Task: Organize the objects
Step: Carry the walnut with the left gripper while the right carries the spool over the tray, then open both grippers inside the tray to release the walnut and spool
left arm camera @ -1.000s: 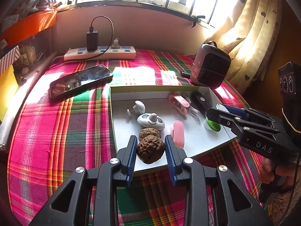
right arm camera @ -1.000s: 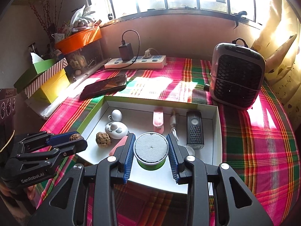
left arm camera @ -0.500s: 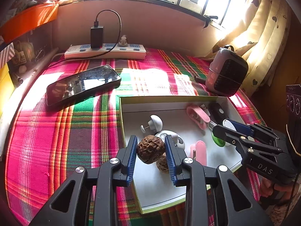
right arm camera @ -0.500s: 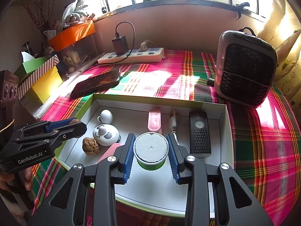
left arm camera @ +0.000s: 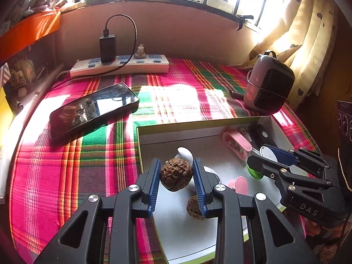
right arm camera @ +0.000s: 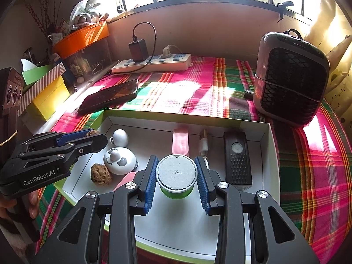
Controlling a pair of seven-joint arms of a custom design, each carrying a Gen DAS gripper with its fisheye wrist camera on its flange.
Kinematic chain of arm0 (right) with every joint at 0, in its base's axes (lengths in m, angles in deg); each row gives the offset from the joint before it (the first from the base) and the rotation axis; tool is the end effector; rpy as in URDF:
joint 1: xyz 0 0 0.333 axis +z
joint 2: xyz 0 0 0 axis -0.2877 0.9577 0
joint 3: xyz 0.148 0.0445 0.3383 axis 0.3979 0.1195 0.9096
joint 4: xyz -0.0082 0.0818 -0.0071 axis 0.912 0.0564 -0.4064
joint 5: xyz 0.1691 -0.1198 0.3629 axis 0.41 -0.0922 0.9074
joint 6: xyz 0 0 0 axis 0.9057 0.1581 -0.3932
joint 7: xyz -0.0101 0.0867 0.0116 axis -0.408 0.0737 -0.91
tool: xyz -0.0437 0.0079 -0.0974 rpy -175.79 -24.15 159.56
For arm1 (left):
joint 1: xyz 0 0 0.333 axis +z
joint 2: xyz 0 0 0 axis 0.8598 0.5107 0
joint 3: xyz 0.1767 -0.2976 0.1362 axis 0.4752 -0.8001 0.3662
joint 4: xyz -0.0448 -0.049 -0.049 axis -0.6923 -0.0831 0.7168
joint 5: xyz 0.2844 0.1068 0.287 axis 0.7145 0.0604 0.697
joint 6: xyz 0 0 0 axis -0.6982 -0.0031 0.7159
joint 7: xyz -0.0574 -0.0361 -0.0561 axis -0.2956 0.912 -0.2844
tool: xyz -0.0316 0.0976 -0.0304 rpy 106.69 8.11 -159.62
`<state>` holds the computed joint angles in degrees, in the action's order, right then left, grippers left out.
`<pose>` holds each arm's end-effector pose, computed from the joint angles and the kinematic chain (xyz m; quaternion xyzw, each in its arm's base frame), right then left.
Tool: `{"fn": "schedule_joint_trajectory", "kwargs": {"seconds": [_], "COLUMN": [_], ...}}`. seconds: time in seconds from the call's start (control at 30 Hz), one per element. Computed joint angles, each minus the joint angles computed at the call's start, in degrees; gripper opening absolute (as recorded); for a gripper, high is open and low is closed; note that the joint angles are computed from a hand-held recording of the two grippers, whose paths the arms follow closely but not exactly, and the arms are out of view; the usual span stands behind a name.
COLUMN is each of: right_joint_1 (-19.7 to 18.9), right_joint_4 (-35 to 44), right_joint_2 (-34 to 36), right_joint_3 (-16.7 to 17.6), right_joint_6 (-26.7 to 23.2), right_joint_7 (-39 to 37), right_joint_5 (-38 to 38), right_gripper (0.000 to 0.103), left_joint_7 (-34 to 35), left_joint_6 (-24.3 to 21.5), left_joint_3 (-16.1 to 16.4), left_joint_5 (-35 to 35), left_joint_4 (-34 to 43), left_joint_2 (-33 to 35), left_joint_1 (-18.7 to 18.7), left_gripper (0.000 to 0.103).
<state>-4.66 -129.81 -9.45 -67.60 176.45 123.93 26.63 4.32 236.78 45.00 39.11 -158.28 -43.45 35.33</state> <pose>0.6310 0.2054 0.4257 -0.7498 0.5460 -0.1606 0.3375 0.6335 -0.3851 0.4285 -0.6182 0.6936 -0.3286 0.1694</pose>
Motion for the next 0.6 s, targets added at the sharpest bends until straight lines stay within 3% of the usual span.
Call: {"fn": "schedule_joint_trajectory", "kwargs": {"seconds": [0.17,0.27,0.33,0.6], "right_joint_1": [0.5,3.0,1.4,0.5], "right_joint_4": [0.0,-0.4,-0.3,-0.3], "right_joint_2": [0.4,0.5,0.7,1.0], "right_joint_3": [-0.6,-3.4,-1.7,-0.9], "right_joint_6": [0.2,1.0,0.9,1.3], "right_joint_7": [0.7,3.5,2.9,3.4], "right_joint_5": [-0.8,-4.5,-3.7,-3.9], "right_gripper": [0.035,0.035,0.035,0.035], "left_joint_7": [1.6,3.1,3.4,3.4], "left_joint_6": [0.1,-0.8,-1.1,-1.1], "left_joint_3": [-1.0,-1.6,-1.4,-0.9], "left_joint_5": [-1.3,-2.4,-2.6,-2.7], "left_joint_4": [0.6,1.2,1.6,1.6], "left_joint_2": [0.6,1.2,1.4,1.4], "left_joint_1": [0.7,0.9,0.6,0.2], "left_gripper": [0.028,0.028,0.028,0.028]}}
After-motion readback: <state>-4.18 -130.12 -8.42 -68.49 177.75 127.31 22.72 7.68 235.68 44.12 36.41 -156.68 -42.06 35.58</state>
